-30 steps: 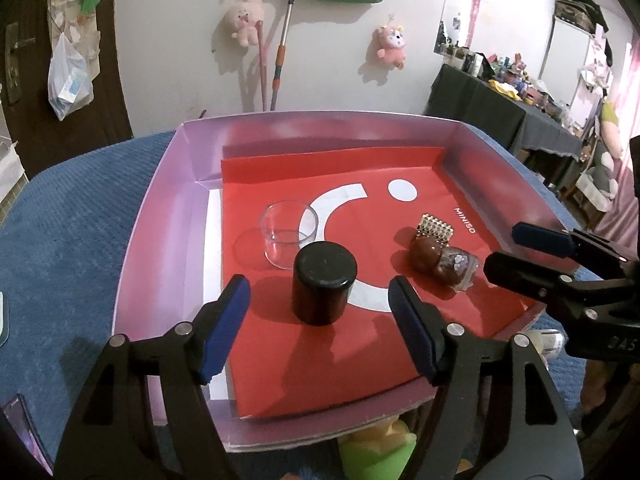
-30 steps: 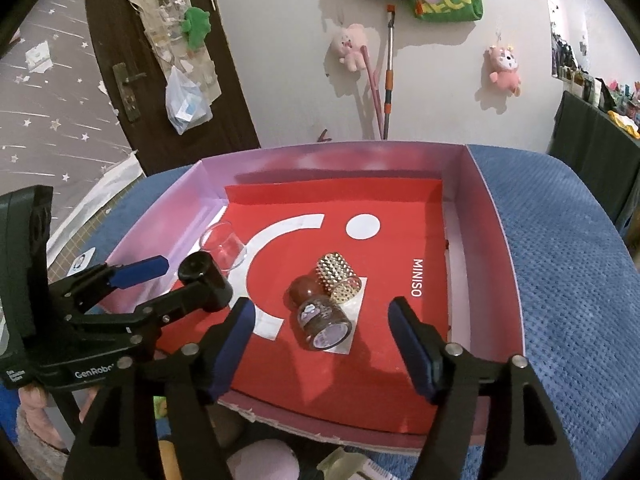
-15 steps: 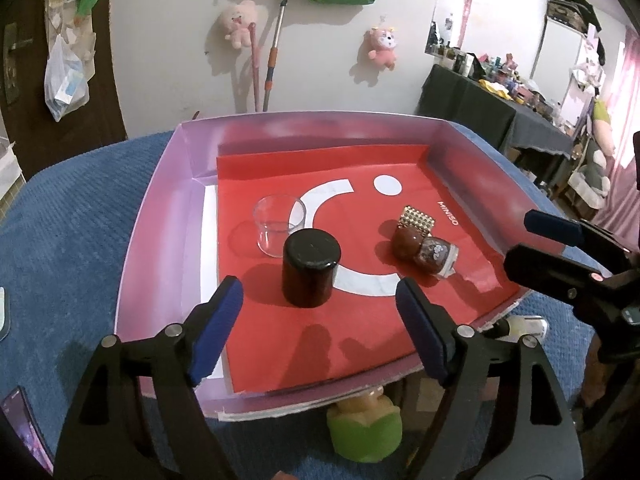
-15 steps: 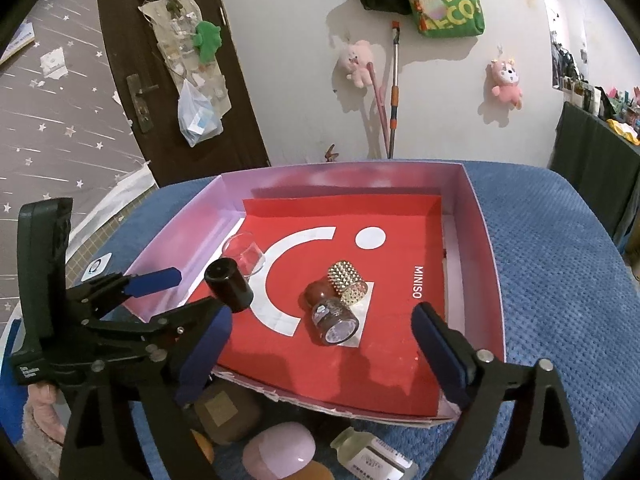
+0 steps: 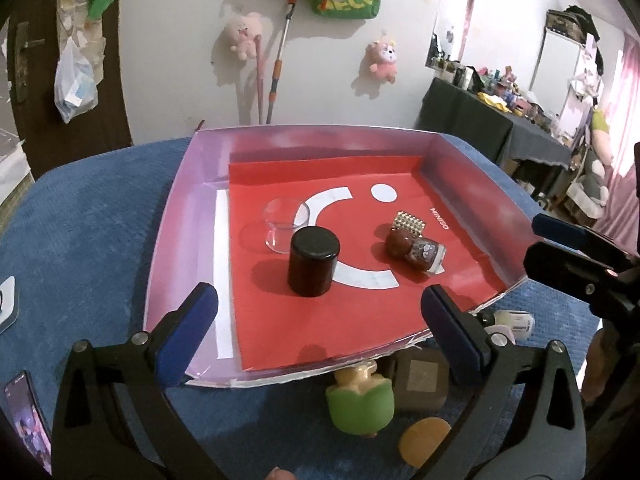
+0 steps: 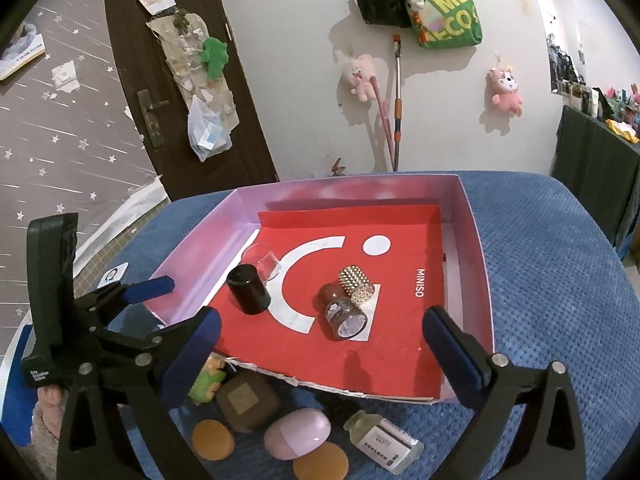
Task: Organize rigid objects
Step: 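Withdraw both tools from the box toward the objects outside it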
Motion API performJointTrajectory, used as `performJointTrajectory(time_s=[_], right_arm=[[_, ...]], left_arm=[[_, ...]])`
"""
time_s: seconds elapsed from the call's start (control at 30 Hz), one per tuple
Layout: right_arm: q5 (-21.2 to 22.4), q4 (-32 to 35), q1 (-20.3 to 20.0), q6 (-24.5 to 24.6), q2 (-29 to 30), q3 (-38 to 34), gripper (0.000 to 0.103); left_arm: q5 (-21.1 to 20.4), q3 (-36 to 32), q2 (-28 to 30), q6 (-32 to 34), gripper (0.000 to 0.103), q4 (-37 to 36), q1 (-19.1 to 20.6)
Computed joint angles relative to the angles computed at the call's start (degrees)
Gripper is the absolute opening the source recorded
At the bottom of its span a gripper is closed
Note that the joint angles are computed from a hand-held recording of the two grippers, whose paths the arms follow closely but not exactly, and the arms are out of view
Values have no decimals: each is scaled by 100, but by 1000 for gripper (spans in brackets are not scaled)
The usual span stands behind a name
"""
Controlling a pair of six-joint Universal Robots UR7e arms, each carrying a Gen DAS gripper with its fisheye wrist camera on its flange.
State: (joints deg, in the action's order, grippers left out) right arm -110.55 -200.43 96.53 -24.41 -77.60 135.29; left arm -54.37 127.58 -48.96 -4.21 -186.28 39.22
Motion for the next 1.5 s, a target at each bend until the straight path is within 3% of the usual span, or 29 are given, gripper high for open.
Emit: performJointTrajectory(time_s=[0.8, 1.1, 1.5], right_arm=[[-5, -402, 176, -21, -177, 542, 103], [52, -392, 143, 146, -273, 715, 103], [-72, -491, 121, 137, -288, 859, 103]], left_arm=[[97, 644, -390, -218, 103, -90, -338], [541, 870, -298, -136, 103, -280, -618], [218, 995, -459, -245, 103, -118, -560]])
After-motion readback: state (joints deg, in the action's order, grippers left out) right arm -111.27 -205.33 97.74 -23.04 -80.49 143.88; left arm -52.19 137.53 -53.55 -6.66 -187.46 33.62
